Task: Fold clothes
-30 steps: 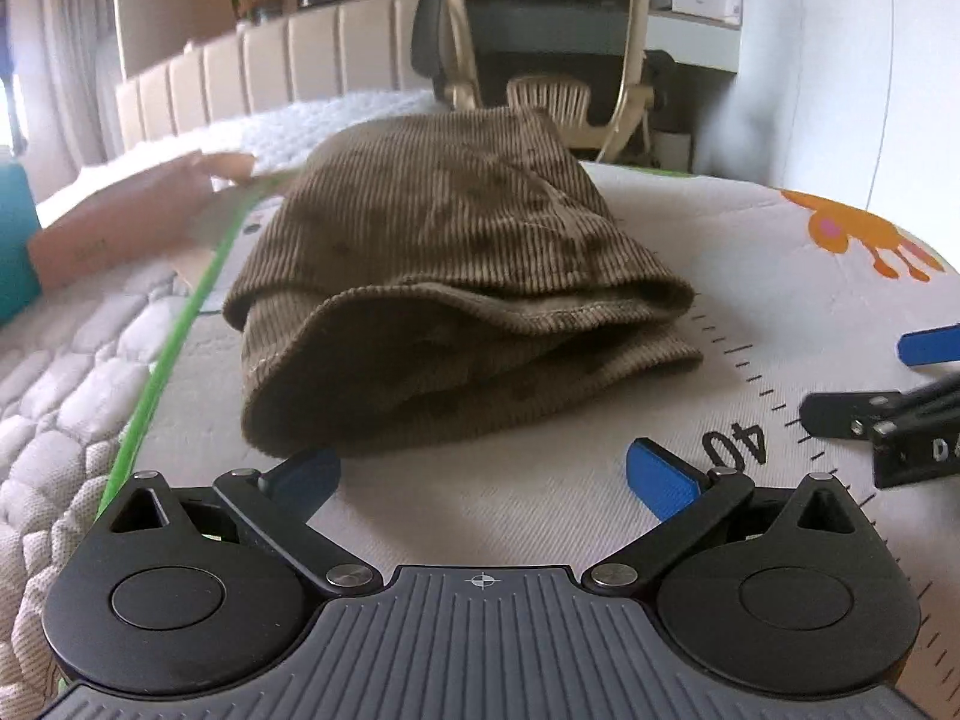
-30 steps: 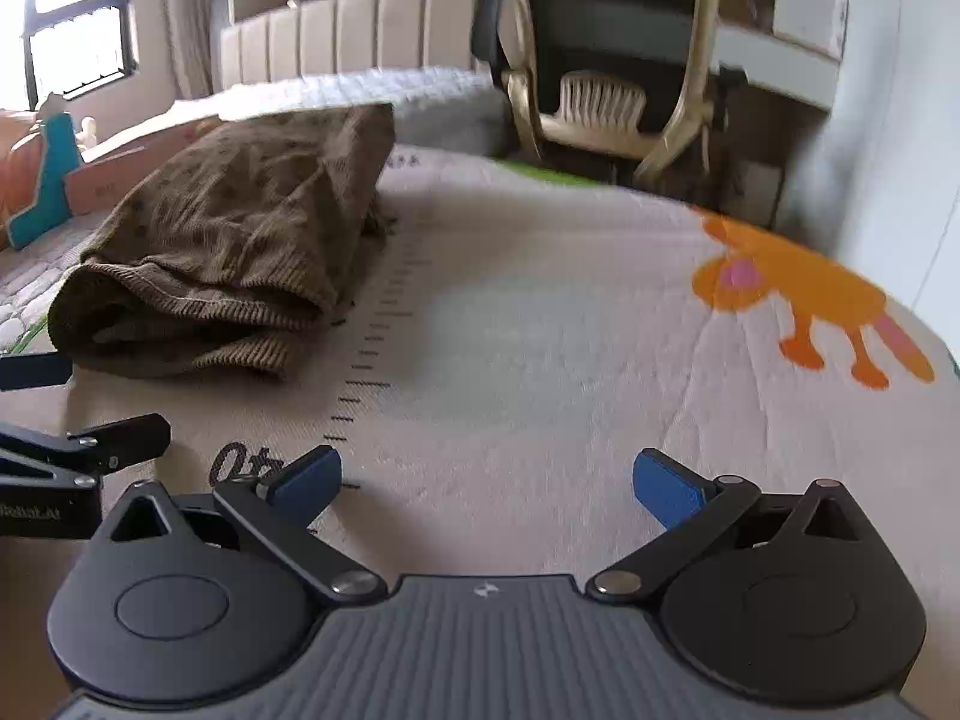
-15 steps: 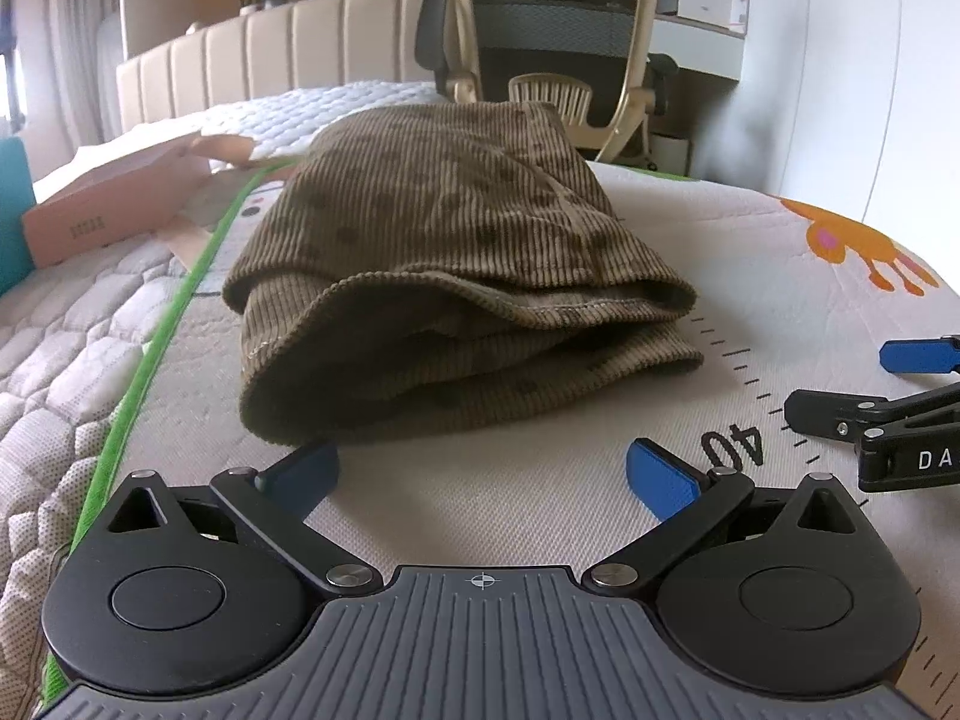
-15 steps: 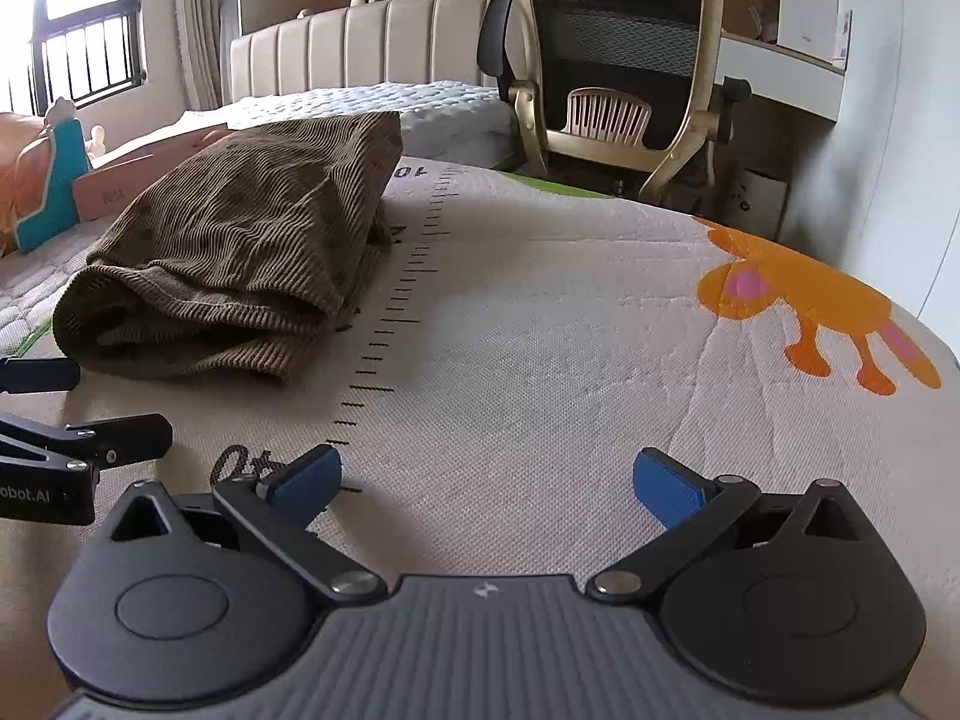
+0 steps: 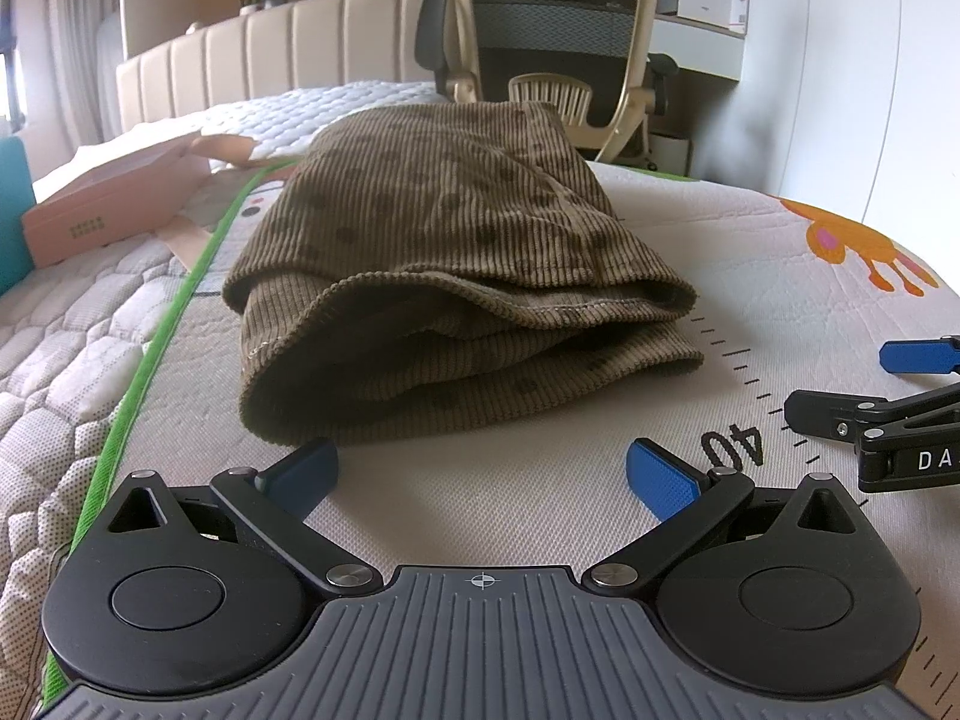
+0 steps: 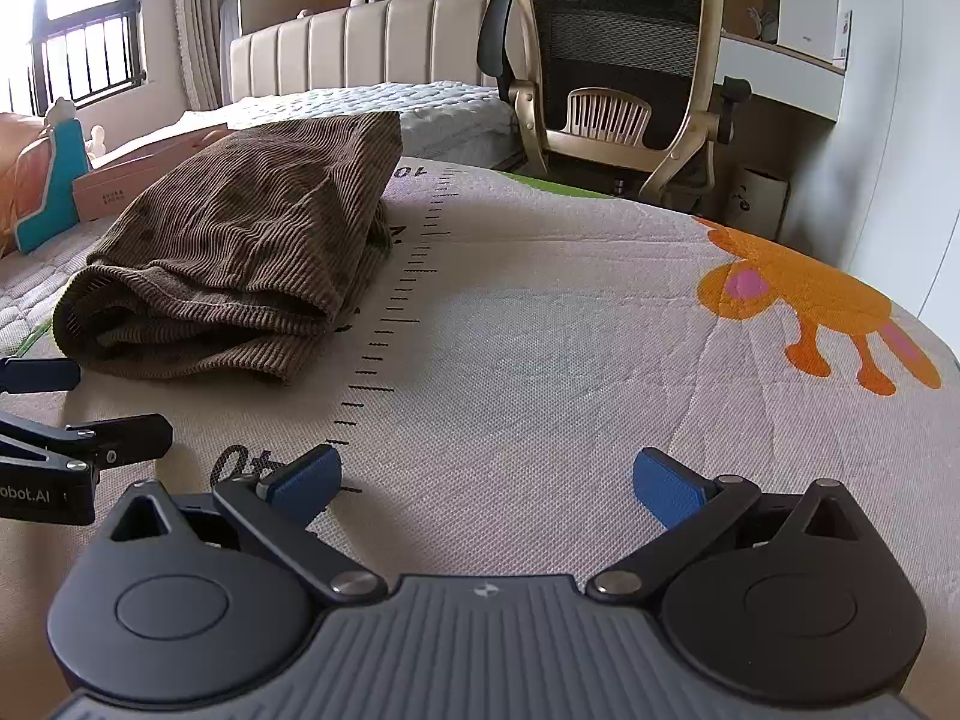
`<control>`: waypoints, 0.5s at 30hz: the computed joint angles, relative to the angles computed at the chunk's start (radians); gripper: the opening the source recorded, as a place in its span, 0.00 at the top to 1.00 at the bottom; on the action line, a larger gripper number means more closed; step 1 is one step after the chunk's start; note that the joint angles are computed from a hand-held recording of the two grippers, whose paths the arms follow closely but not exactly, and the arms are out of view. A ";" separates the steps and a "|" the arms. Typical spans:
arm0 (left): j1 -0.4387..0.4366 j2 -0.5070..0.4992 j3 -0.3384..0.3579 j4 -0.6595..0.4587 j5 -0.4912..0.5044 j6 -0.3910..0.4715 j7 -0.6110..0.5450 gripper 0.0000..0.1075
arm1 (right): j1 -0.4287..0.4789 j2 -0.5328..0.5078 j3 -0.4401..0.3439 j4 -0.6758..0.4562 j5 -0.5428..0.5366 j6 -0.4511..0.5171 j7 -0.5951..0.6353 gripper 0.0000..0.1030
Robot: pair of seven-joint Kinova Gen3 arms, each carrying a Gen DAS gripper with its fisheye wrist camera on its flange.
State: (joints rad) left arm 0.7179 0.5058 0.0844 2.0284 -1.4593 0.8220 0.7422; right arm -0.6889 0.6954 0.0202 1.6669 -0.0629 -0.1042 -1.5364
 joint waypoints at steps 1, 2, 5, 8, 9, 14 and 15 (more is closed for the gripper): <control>0.000 0.000 0.000 0.000 -0.001 0.000 0.001 0.04 | -0.001 0.000 0.001 0.000 -0.001 -0.001 0.000 0.00; -0.001 0.000 0.000 0.001 -0.002 -0.001 0.001 0.04 | -0.001 0.000 0.001 0.000 -0.001 -0.001 0.001 0.00; -0.002 -0.001 0.000 0.003 -0.004 -0.003 0.003 0.04 | 0.002 0.000 -0.002 0.000 0.000 -0.001 0.002 0.00; -0.004 -0.001 0.001 0.004 -0.008 -0.004 0.005 0.04 | 0.003 0.000 -0.003 0.001 -0.001 -0.001 0.003 0.00; -0.004 -0.002 0.001 0.005 -0.009 -0.005 0.006 0.04 | 0.003 0.000 -0.003 0.001 -0.001 -0.001 0.003 0.00; -0.008 -0.003 0.003 0.009 -0.015 -0.007 0.009 0.04 | 0.002 0.000 -0.002 0.000 -0.002 -0.001 0.004 0.00; -0.009 -0.003 0.003 0.009 -0.016 -0.007 0.009 0.04 | 0.002 0.000 -0.002 0.000 -0.002 0.000 0.004 0.00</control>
State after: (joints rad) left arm 0.7093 0.5027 0.0877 2.0377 -1.4751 0.8146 0.7517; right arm -0.6865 0.6951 0.0180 1.6672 -0.0646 -0.1045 -1.5326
